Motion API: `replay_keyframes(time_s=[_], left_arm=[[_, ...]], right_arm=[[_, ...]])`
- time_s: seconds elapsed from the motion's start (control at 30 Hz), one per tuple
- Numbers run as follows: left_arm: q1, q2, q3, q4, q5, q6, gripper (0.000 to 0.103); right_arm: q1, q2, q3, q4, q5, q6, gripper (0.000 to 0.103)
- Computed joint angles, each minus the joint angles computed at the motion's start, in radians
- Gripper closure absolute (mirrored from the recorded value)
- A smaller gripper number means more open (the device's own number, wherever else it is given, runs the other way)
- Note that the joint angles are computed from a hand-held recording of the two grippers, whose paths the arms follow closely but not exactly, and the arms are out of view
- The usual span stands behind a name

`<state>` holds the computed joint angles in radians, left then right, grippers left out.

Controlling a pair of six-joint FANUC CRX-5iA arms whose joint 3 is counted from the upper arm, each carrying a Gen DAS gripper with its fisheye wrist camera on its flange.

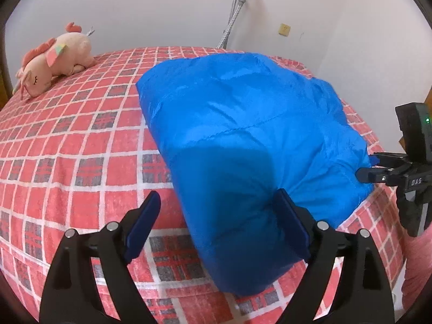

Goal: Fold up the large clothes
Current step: 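Set the folded jacket down and open both grippers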

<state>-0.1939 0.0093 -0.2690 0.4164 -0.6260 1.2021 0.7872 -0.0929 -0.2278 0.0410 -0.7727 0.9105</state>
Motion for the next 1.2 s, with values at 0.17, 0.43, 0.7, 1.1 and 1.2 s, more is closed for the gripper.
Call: replay_keyframes(time_s=[0.17,0.43,0.7,1.1,1.2], left_arm=[[-0.002,0.015,0.0,-0.025,0.024,0.028,0.016],[-0.055,-0.027,0.097,-0.311,-0.076,0.345,0.014],[-0.184,-0.066,0.216,-0.644,-0.291,0.665,0.006],[-0.247,-0.168,0.169,-0.751,-0.343,0.855,0.006],[-0.26,-0.2,0.153,-0.769,-0.341,0.884,0.006]], right_arm=[[-0.001,0.041,-0.015,0.037,0.046,-0.059,0.023],[0.094,-0.023,-0.086,0.268,-0.006,-0.304,0.015],[0.235,-0.067,-0.107,0.397,-0.161,-0.499,0.004],[0.399,-0.137,-0.192,0.578,-0.259,-0.748,0.004],[0.434,-0.145,-0.202,0.622,-0.289,-0.787,0.004]])
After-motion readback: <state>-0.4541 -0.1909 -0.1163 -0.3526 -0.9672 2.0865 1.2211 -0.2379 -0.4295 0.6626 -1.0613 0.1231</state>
